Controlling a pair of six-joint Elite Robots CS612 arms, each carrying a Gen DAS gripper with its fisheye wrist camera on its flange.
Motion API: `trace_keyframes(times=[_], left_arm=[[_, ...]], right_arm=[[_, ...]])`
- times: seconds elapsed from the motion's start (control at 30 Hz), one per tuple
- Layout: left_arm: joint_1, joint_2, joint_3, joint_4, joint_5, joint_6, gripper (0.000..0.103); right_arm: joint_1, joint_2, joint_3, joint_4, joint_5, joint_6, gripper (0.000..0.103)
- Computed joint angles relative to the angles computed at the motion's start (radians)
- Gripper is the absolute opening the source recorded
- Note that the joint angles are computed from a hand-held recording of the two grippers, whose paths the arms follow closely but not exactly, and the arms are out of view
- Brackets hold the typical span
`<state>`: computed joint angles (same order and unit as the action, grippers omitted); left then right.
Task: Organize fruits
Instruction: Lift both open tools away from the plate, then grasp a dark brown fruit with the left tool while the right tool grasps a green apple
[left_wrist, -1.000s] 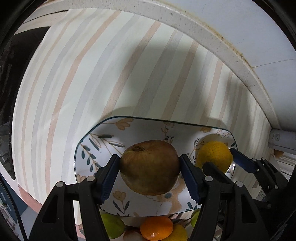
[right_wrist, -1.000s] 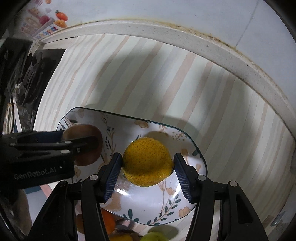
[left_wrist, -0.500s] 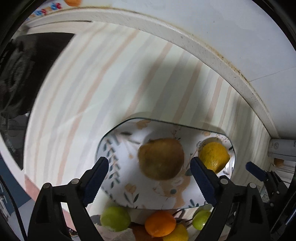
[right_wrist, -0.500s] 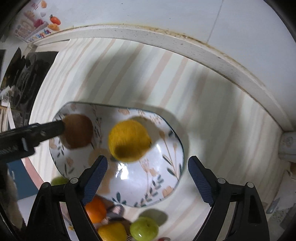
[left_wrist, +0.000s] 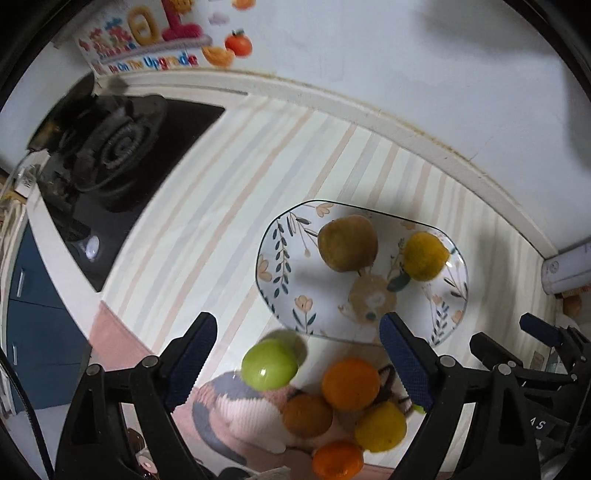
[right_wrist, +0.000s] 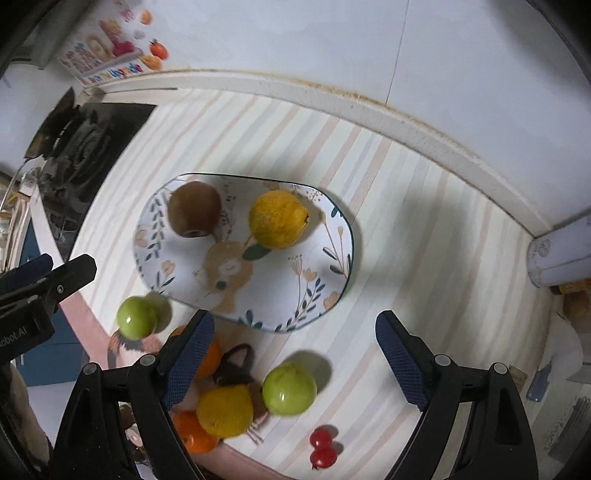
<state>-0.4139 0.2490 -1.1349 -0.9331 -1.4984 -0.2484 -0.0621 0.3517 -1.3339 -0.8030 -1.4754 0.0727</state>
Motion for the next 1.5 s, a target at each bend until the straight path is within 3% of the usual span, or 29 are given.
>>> trace_keyframes(times=[0.27, 0.67, 0.87, 0.97, 1.03, 1.27, 1.33, 1.4, 1.5], left_arm=[[-0.026, 0.024, -0.143, 0.036, 0.017, -0.011, 0.090], [-0.044, 0.042, -0.263, 0.064, 0.001, -0.049, 0.090], [-0.042, 0.051, -0.280, 0.053, 0.011, -0.074, 0.090], [-0.043, 0.061, -0.276, 0.063, 0.023, -0.073, 0.101], [-0.043, 0.070, -0.276, 0.067, 0.038, -0.075, 0.102], [-0.021, 0.099, -0.230, 0.164, -0.008, -0.102, 0.102], [-0.016, 0.112, -0.225, 0.183, -0.021, -0.100, 0.101], [-0.013, 0.124, -0.220, 0.204, -0.029, -0.096, 0.094], [0.000, 0.136, -0.205, 0.232, -0.096, -0.107, 0.089]], right_arm=[[0.003, 0.002, -0.117, 0.021, -0.013, -0.026, 0.091], [-0.019, -0.015, -0.216, 0.054, 0.055, -0.032, 0.091], [-0.026, -0.008, -0.225, 0.071, 0.078, -0.027, 0.091], [-0.032, 0.006, -0.218, 0.081, 0.096, -0.014, 0.095], [-0.033, 0.018, -0.210, 0.088, 0.099, -0.006, 0.096], [-0.041, 0.070, -0.166, 0.158, 0.149, 0.039, 0.096], [-0.044, 0.087, -0.158, 0.178, 0.169, 0.055, 0.094], [-0.046, 0.103, -0.151, 0.199, 0.186, 0.068, 0.091], [-0.042, 0.121, -0.142, 0.213, 0.187, 0.082, 0.087]])
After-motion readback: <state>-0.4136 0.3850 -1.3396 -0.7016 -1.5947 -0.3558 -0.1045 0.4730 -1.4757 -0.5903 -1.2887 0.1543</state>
